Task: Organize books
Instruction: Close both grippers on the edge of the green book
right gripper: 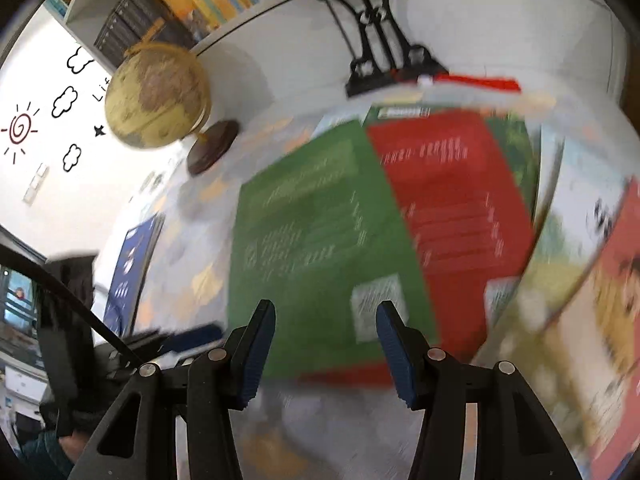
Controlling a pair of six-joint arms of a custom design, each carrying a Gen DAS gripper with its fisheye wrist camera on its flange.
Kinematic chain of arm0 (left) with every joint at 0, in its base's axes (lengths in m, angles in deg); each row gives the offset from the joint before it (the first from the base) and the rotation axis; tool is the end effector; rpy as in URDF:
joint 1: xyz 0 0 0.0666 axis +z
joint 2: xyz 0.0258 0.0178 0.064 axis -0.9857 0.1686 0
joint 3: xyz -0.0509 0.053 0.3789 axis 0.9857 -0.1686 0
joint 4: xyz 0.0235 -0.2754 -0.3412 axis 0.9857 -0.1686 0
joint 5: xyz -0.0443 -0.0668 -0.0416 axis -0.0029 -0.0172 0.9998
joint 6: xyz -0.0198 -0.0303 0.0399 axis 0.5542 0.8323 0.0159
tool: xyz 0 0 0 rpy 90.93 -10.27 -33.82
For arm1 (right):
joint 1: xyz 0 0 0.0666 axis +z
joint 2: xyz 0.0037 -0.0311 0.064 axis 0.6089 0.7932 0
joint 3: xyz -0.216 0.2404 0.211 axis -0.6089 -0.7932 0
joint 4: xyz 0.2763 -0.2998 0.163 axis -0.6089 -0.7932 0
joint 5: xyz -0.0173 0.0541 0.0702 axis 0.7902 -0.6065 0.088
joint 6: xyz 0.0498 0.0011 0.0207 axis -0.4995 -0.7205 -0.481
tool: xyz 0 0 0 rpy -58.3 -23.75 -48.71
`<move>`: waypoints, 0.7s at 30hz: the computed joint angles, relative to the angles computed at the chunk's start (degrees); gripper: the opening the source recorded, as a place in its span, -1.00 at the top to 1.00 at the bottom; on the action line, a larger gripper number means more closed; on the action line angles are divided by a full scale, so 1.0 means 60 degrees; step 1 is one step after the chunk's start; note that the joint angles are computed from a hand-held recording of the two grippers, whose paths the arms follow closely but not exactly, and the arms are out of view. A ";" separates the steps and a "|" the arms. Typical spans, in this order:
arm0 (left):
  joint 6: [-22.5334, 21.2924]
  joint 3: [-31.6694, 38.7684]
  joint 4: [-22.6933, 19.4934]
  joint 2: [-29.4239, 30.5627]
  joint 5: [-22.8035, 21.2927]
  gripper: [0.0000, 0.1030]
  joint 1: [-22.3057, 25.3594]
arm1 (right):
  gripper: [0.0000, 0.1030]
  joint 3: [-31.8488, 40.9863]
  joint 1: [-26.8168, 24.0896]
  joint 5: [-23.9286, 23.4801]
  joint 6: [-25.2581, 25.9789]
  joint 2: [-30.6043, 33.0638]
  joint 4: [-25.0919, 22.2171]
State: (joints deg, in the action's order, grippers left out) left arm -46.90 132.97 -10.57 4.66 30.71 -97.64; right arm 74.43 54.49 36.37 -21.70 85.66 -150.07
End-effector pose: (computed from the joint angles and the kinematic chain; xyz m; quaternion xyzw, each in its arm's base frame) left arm 0.5543 -0.1781 0.4104 -0.1123 0.9606 -0.1561 0.2007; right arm 0.6429 0.2114 0.4476 -0.1838 0.9390 0.2373 0.1675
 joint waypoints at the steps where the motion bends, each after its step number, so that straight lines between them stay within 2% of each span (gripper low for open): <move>1: 0.0035 0.0035 0.0032 0.0016 -0.0056 0.24 0.0063 | 0.00 0.0747 0.0003 0.0242 0.0007 0.0509 -0.0243; 5: 0.0006 0.0250 0.0088 0.0203 -0.0368 0.24 0.0202 | 0.04 0.2693 0.0008 0.0725 0.0092 0.1879 -0.0957; 8: 0.0135 0.0271 0.0287 0.0294 -0.0118 0.24 0.0299 | 0.16 0.3203 0.0030 0.0664 0.0233 0.2299 -0.1304; 10: 0.0105 0.0392 0.0200 0.0466 0.0180 0.23 0.0320 | 0.17 0.2823 0.0033 0.0518 0.0363 0.2107 -0.1100; 12: 0.0063 0.0364 0.0218 0.0447 0.0007 0.22 0.0264 | 0.20 0.2675 0.0006 0.0339 0.0499 0.2005 -0.1177; 15: -0.0146 0.0157 0.0272 0.0280 0.0241 0.22 0.0291 | 0.20 0.2013 0.0024 0.0513 0.0777 0.1547 -0.1105; 21: -0.0719 -0.0390 0.0097 -0.0205 0.0589 0.22 0.0092 | 0.20 -0.0455 -0.0170 0.0117 0.0760 -0.0135 -0.0693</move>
